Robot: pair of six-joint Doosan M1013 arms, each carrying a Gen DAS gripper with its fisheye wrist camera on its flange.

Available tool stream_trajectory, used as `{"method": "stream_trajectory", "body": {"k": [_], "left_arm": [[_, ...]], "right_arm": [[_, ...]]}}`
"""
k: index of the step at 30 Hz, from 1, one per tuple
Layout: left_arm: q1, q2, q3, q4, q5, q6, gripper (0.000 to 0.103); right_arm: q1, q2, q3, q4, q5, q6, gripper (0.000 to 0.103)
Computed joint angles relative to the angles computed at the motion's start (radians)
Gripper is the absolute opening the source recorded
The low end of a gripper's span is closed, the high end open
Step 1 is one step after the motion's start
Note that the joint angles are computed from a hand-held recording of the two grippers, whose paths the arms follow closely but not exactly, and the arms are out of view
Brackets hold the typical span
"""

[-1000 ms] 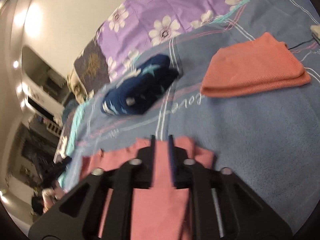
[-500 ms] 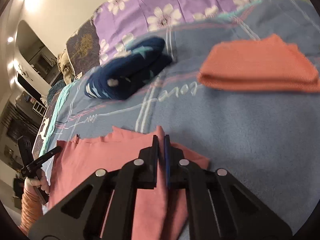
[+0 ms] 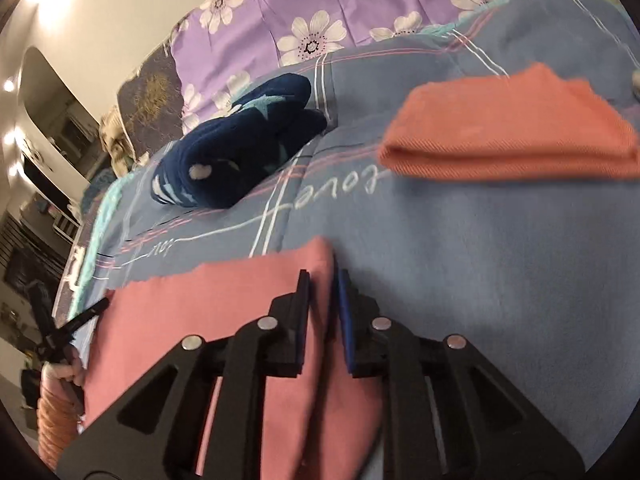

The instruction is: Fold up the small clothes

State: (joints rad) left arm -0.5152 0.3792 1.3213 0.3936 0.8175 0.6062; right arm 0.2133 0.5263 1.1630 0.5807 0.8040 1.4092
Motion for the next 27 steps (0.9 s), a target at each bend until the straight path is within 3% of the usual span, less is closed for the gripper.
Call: {"method": "stream_trajectory", "body": {"k": [4,7,10,13,16,19,24,27], "left_arm": [[-0.037,-0.042,0.014,0.087,-0.018,-0.018,0.022],[-0.080,-0.055,-0.003,0.071,-0.048,0.050,0.033],[-0.127,-0.031,-0.048,-0.082,-0.075,0.220,0.037],[-0.179,0.025,-0.122,-0.266,-0.057,0.419,0.037],[-0.235,0.103,-0.233,-0.377,0.014,0.546,0.037],[-0.279,0.170,-0.338,-0.396,0.086,0.596,0.037],[-0.344,0.274,-0.514,-0.246,0.281,0.565,0.038],[-0.359,0.315,-0.576,-0.199,0.379,0.532,0.038]], "right_arm": [[-0.026,-0.069,0.088,0.037,-0.029,-0.057,0.021],[-0.041,-0.113,0.147,0.022,-0.029,-0.077,0.021],[-0.052,-0.125,0.175,0.022,-0.007,-0.082,0.021],[-0.068,-0.130,0.195,0.089,-0.001,-0.105,0.020],[-0.078,-0.118,0.182,0.161,0.035,-0.159,0.020],[-0.078,-0.090,0.138,0.197,0.100,-0.193,0.023],[-0.065,-0.047,0.065,0.143,0.157,-0.188,0.027],[-0.064,-0.026,0.040,0.162,0.185,-0.220,0.031]]}}
